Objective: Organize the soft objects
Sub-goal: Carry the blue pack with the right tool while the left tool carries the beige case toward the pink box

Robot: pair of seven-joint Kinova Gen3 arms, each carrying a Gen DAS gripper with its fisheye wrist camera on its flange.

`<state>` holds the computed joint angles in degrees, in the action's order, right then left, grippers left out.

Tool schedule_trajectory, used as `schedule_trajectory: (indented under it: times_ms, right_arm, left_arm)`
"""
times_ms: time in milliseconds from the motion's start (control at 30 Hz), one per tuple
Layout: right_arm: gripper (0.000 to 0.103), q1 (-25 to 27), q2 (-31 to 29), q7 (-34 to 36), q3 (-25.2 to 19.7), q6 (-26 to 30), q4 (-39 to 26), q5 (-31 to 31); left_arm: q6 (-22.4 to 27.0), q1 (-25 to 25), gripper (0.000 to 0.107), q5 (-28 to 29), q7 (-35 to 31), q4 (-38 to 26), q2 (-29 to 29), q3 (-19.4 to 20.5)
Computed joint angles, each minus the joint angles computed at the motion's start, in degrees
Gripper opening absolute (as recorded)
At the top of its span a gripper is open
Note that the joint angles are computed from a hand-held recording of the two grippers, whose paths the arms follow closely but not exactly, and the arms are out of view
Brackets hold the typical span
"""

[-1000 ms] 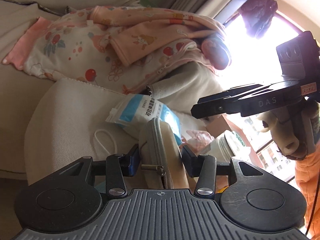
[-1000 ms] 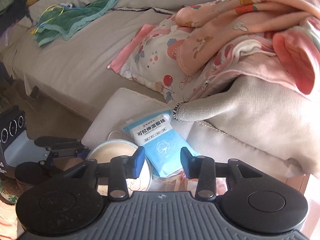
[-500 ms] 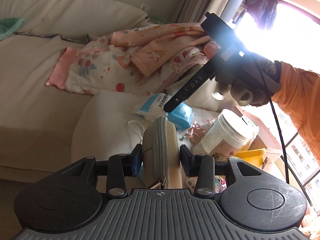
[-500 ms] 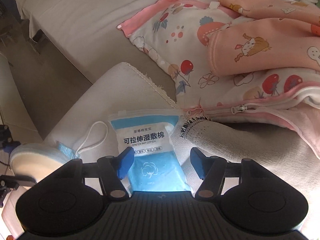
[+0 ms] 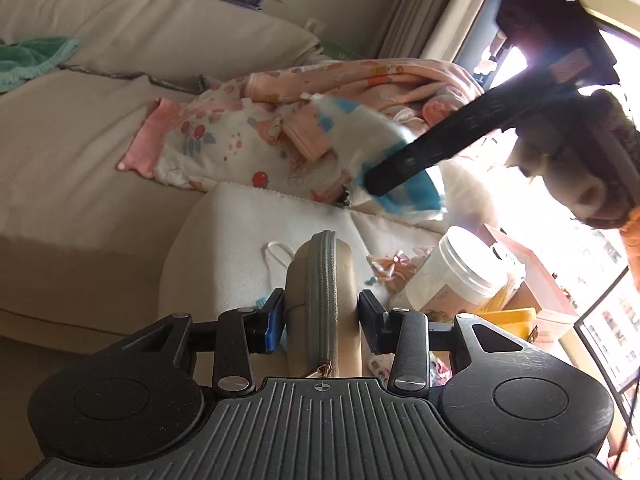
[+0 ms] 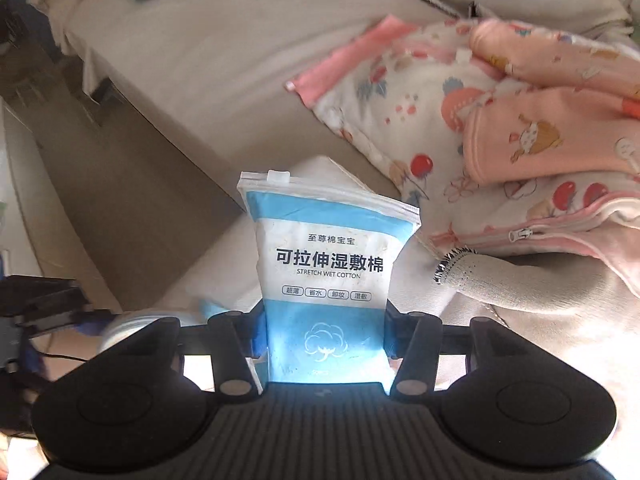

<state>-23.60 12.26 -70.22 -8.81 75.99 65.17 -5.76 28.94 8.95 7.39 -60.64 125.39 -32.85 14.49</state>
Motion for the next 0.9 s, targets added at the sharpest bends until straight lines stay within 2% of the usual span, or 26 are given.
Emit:
schedule_trajectory:
  times_ms: [67,133,200,267,433,500,567,633,767,833,900]
  right_arm:
    - [0.051,5.1,-5.3,3.6,-2.4,0.0,2.4,-4.7]
    - [0.051,8.8,-10.6,8.3,-1.2,1.8,3.9,-9.3]
    - [0.051,10.0,-15.9,11.7,3.6,1.8,6.8,-14.0]
    - [0.051,12.2,-21.2,15.8,8.8,1.2,10.5,-18.5]
    - [0.051,17.6,-27.4,21.7,20.4,1.9,15.3,-22.1]
    - [0.051,19.3,-28.6,24.4,25.0,1.5,17.1,-23.0]
    - [0.051,21.0,-28.3,27.5,29.8,0.5,18.6,-24.5]
    - [0.051,23.0,-27.2,29.8,33.8,0.5,19.2,-26.7]
    - [0.051,27.6,-22.7,34.3,40.3,1.1,19.0,-31.8]
    - [0.051,29.3,-20.5,35.2,41.0,-0.7,19.8,-33.5]
    - [0.053,30.9,-18.2,35.0,40.1,-3.9,21.3,-34.2]
  left_arm:
    - [1.1,0.9,0.043,-3.4,3.9,-2.1,-0.7,1.0]
    - [2.8,1.0,0.043,-8.0,8.3,-5.3,-0.8,3.4]
    - [4.9,1.3,0.043,-12.7,11.8,-9.6,0.3,6.4]
    - [6.4,3.8,0.043,-17.3,15.7,-14.5,3.4,8.3]
    - [9.8,17.0,0.043,-29.0,26.1,-27.2,16.7,8.3]
    - [8.3,21.9,0.043,-32.9,28.2,-31.3,22.0,7.7]
    - [6.4,23.9,0.044,-33.2,27.1,-35.3,27.3,8.0]
    - [3.7,23.8,0.044,-30.2,23.0,-38.8,32.6,9.3]
    - [-0.1,30.5,0.044,-25.8,20.2,-45.1,43.3,3.8]
    - [-2.5,29.0,0.044,-21.1,20.1,-47.1,48.6,4.7]
    - [-1.2,26.2,0.044,-19.1,22.0,-49.4,53.8,7.7]
